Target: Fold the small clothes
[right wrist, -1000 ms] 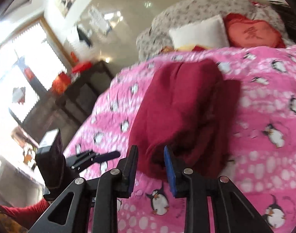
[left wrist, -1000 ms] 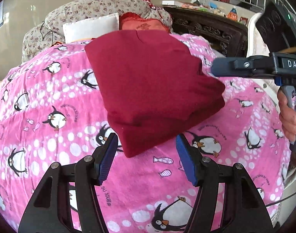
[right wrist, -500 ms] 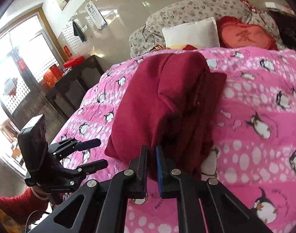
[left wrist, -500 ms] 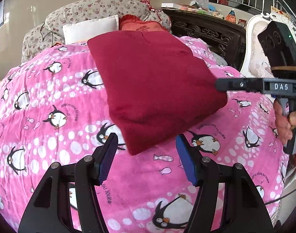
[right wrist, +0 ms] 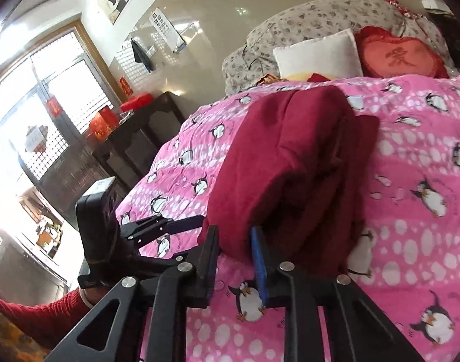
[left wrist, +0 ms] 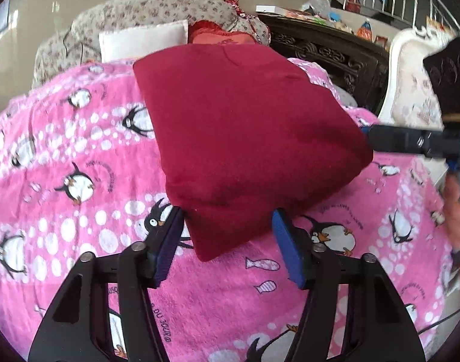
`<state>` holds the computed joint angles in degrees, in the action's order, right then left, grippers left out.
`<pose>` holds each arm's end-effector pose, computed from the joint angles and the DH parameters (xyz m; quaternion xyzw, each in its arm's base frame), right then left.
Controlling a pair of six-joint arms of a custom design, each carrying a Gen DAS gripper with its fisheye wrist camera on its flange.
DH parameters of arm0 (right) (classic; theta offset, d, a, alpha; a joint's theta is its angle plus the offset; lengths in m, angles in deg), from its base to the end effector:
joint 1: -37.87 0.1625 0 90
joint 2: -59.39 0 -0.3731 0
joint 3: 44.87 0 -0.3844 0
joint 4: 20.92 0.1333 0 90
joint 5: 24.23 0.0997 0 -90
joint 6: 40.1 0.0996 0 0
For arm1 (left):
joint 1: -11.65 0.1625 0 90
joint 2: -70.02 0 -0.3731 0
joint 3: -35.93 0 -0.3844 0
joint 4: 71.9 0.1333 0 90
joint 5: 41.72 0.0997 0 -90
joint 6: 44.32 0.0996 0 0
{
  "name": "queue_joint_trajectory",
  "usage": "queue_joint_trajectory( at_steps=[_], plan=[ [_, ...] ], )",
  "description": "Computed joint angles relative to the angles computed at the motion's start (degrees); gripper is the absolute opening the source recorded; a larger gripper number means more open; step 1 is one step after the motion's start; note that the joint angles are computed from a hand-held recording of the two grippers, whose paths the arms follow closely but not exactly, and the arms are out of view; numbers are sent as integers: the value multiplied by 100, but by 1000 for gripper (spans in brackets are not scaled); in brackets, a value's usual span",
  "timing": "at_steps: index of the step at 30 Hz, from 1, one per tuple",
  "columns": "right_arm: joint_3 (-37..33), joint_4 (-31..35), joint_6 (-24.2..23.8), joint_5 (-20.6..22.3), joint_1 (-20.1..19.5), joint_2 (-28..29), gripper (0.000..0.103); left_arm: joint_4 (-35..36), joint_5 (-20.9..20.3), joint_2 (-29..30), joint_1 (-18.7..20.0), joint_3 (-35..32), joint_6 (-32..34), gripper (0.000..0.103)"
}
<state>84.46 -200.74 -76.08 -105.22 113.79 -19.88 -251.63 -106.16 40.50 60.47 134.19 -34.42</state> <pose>0.0335 -0.4783 0.2225 0.2043 -0.9154 0.3384 0.0765 -0.2554 -0.5596 -0.0601 0.3771 0.8826 -0.2297 0.1616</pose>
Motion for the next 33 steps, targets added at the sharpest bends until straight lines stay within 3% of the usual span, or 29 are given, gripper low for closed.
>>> queue_joint_trajectory(
  at_steps=[1,3,7,9,12,13,16,18,21,23,25,29,30,31,32,33],
  plan=[
    [-101,46,49,-70,27,124,21,123,-51,-12,43,-46,-62,50],
    [-238,195,93,-109,52,251,7,203,-59,-31,67,-60,-72,43],
    [-20,221,72,533,-54,-100,6,304,-188,-199,114,61,86,37],
    [10,102,-19,163,17,-129,6,378,-260,-258,157,93,104,37],
    [-127,-345,72,-1116,81,343,6,423,-259,-219,170,109,152,37],
    [-184,-343,114,-1254,54,456,6,435,-262,-213,168,110,174,37],
    [-59,-102,248,-667,-173,193,6,400,-146,-308,65,252,203,37],
    [70,-130,265,-325,-201,-67,9,251,-61,-392,-54,411,260,37],
    [107,-590,350,-292,-60,-132,21,10,-80,-525,-178,535,309,37],
    [-114,-969,536,-532,109,102,45,-154,-181,-548,-229,499,302,37],
    [-478,-1215,843,-789,235,447,46,-213,-246,-482,-283,335,258,39],
    [-1458,-813,1226,-957,316,1058,46,-209,-207,-177,-376,-107,233,39],
    [-1720,-616,1215,-981,333,1213,45,-127,-211,-95,-384,-236,203,39],
    [-1881,-465,1187,-980,347,1290,32,-28,-198,9,-395,-361,160,39],
    [-2015,-375,1086,-1046,363,1360,12,117,-190,112,-393,-501,135,39],
    [-2084,-455,954,-1220,431,1445,10,236,-186,202,-393,-616,123,39]
  ],
)
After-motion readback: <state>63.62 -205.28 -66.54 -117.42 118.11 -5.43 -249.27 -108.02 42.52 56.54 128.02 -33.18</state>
